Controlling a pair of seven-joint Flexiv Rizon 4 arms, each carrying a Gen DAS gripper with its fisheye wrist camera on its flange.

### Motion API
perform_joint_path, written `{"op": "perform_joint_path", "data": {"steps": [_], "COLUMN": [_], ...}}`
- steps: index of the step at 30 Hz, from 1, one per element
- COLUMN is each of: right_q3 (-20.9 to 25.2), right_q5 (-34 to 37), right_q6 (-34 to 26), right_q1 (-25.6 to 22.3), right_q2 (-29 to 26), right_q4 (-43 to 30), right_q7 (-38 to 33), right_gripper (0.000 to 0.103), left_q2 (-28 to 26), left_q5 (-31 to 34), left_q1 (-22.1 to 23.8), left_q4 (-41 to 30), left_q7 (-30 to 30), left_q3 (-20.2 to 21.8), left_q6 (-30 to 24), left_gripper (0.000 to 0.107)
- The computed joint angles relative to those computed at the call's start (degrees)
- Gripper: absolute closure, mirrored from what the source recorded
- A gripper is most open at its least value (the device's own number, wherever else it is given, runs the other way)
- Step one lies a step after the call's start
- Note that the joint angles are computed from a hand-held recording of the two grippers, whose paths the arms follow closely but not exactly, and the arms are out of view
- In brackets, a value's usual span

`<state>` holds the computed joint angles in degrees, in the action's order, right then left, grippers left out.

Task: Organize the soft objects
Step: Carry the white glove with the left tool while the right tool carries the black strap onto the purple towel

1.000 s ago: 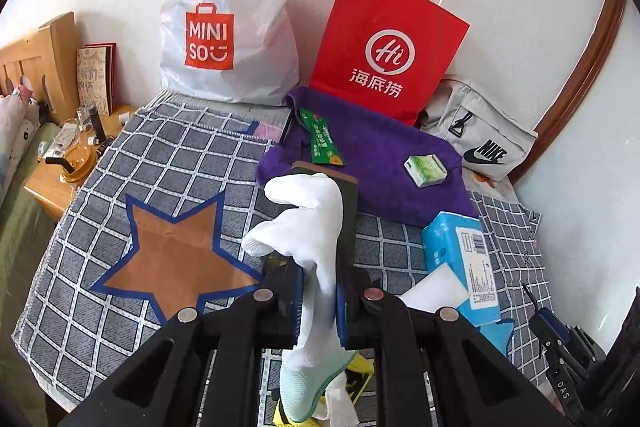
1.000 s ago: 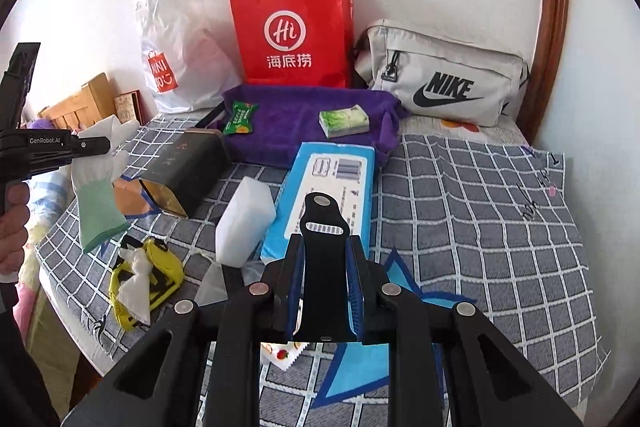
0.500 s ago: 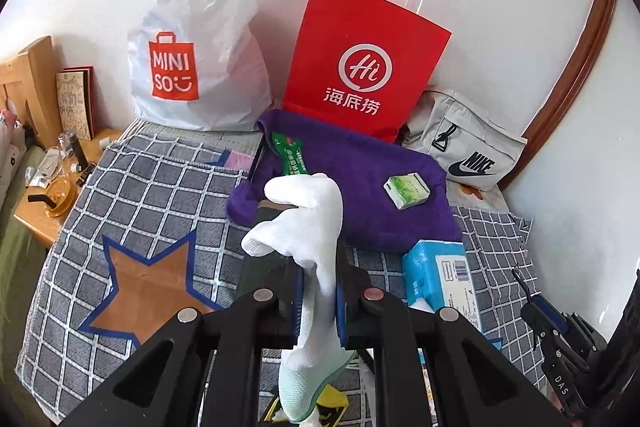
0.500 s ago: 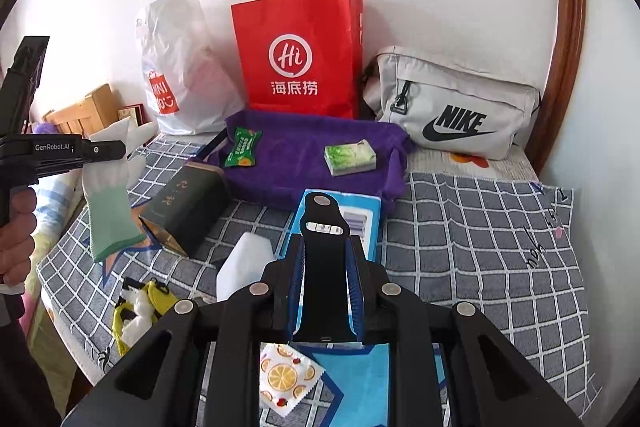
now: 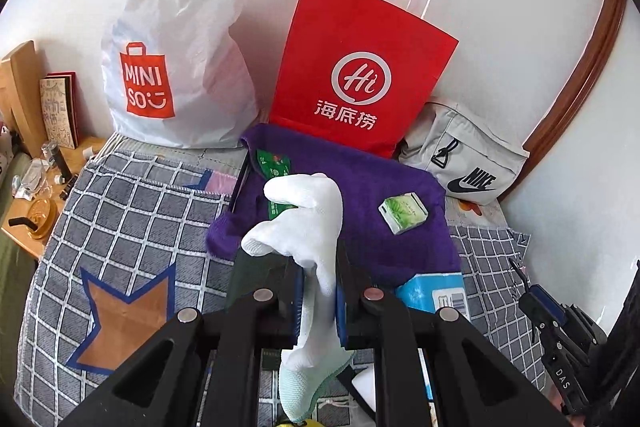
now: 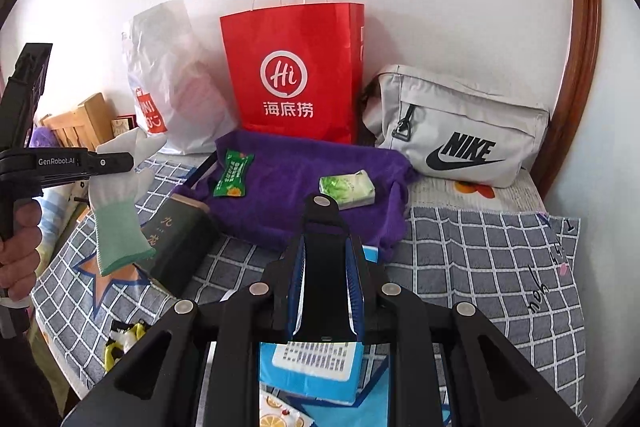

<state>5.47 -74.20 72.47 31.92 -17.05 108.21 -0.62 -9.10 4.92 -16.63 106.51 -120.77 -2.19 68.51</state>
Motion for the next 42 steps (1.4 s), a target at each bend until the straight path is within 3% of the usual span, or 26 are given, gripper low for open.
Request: {"op": "perform_joint_path", "data": {"steps": [29,42], "right_q3": [-7.0,-7.5], "right_q5": [15.0,27.8], "right_q6": [3.1,1.1], "right_q1": [3.5,4.2], "right_q2": [-11.8,-18.6], "right_q4": [-12.2,-20.3], "right_q7": [-14.5,-27.8], "right_gripper": [0.082,0.082], "left_q2": [-13.4,-19.8], "left_q5": [-6.8,-9.4], "left_q1": [0.7,1.0], "left_q4": [-13.2,-19.9], "left_q7": [5.9,7.8], "left_q3": [1.0,1.3], "left_q6": [0.7,-0.6], "left_gripper": [0.094,0.094]}}
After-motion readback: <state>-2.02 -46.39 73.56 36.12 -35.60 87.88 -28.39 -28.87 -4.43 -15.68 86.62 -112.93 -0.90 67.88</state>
